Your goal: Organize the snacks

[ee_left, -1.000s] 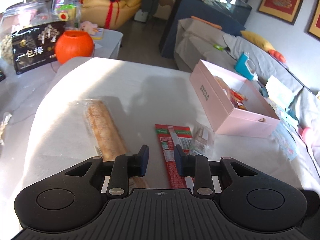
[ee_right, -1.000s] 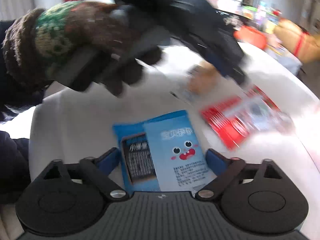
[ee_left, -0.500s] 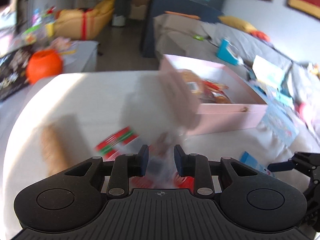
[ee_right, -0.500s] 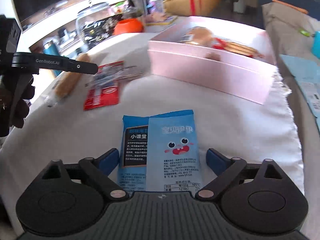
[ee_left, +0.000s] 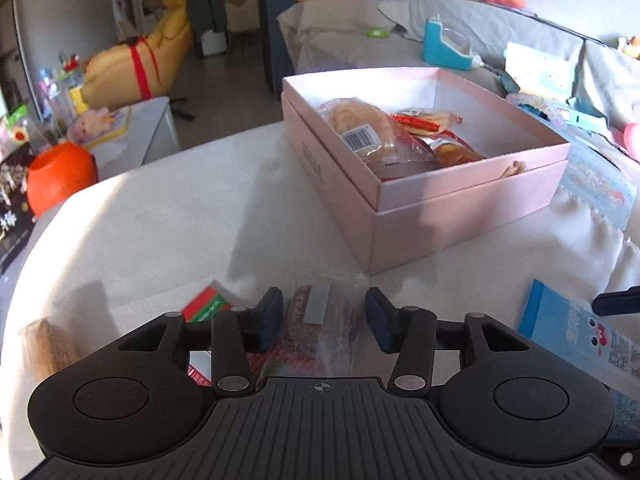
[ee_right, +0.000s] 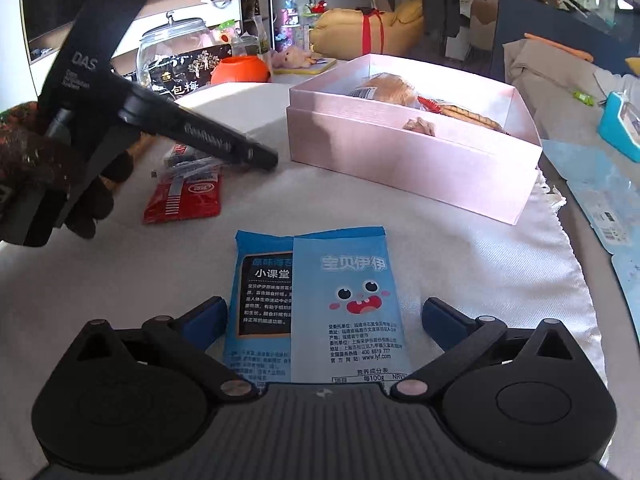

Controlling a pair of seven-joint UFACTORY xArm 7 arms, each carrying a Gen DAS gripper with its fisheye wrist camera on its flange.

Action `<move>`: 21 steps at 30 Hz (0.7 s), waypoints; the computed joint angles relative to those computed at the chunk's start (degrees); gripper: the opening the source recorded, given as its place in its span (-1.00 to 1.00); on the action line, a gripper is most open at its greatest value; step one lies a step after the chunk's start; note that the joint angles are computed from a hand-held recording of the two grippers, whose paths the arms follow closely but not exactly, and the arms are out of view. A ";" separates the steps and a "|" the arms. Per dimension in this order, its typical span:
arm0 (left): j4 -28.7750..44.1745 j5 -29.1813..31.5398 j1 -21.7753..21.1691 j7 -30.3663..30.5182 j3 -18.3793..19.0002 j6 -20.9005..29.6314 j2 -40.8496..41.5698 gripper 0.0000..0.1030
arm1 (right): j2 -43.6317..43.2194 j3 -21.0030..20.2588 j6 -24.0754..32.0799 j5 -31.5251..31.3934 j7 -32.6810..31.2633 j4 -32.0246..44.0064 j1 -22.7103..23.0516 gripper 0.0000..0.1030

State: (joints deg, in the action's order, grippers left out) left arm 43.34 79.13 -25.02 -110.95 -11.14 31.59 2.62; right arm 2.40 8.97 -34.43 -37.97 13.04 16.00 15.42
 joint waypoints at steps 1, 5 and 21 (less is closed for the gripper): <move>-0.12 -0.06 0.07 -0.16 0.07 -0.27 -0.12 -0.01 | 0.08 -0.03 -0.11 -0.06 0.11 0.01 -0.05 1.00; -1.82 -0.29 -0.01 -1.27 -0.38 -1.10 -1.81 -0.13 | 0.28 0.00 -0.31 0.28 -0.07 0.04 -0.10 1.00; -8.05 -5.91 -4.68 -10.82 -6.50 4.33 -8.22 -0.14 | -0.31 1.68 4.79 5.60 0.74 2.02 2.88 1.00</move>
State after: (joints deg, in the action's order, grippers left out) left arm 35.29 73.22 -29.71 -121.77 -17.63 35.92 -5.61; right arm 2.08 10.66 -29.63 -32.38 13.78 18.03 18.31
